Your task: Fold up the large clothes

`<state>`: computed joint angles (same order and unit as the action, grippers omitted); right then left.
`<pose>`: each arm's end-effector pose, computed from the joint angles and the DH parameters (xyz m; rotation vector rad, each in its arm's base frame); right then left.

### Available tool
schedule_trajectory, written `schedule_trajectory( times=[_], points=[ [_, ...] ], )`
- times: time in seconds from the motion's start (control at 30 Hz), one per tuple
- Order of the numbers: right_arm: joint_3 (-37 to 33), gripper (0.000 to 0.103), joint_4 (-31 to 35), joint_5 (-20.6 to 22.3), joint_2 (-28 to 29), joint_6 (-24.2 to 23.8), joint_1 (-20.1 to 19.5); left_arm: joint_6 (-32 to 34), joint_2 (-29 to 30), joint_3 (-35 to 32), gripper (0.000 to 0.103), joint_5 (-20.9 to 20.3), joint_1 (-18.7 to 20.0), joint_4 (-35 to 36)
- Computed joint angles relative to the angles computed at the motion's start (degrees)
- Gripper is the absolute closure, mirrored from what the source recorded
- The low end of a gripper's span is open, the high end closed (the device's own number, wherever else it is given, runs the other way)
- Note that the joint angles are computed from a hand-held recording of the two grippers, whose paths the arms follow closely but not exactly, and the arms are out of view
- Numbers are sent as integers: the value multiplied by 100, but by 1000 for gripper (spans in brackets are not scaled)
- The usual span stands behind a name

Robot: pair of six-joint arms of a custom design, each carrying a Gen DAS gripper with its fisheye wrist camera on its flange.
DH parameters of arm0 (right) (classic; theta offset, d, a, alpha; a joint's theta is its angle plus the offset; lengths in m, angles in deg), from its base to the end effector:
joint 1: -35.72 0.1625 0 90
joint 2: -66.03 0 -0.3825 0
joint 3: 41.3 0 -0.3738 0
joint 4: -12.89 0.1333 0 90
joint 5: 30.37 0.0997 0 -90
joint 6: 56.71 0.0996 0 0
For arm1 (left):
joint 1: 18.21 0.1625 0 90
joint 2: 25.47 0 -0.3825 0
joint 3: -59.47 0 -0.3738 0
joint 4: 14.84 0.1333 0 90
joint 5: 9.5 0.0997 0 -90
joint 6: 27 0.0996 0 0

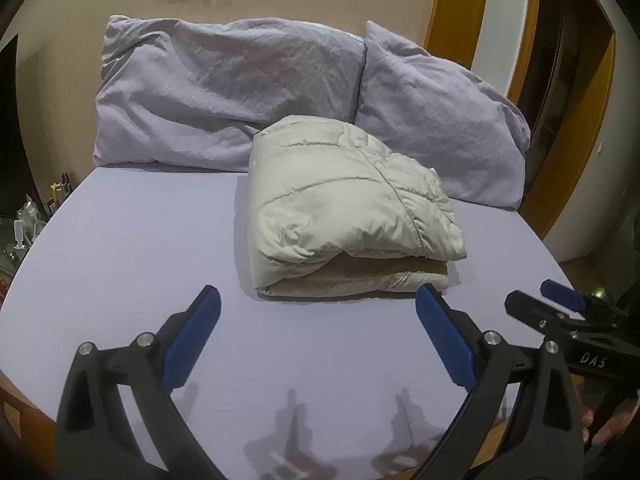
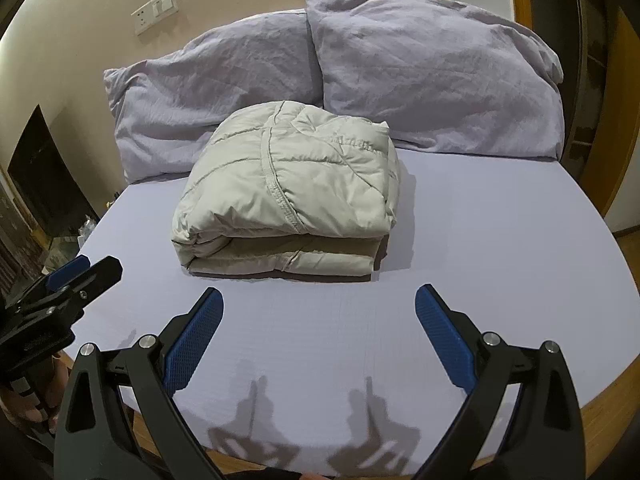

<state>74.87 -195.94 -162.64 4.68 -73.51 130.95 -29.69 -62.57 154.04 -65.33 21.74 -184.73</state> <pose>0.1124 -0.5005 0.2500 -0.0942 -2.1016 1.1918 -0.3612 -0.5494 0.0399 0.9185 2.4972 -0.8341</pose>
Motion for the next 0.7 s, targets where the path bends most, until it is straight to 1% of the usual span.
schedule_trajectory(
  times=[0.2, 0.33, 0.53, 0.7],
  points=[
    [-2, 5, 59, 33, 33, 25, 6, 66, -25, 88, 5, -53, -35, -185],
    [27, 5, 67, 76, 12, 64, -19, 39, -28, 94, 2, -103, -24, -232],
    [47, 5, 84, 101, -19, 102, -38, -25, -18, 59, 2, -134, -9, -127],
    [57, 5, 88, 132, -41, 86, -58, -91, 2, 7, 2, -371, 59, -106]
  ],
)
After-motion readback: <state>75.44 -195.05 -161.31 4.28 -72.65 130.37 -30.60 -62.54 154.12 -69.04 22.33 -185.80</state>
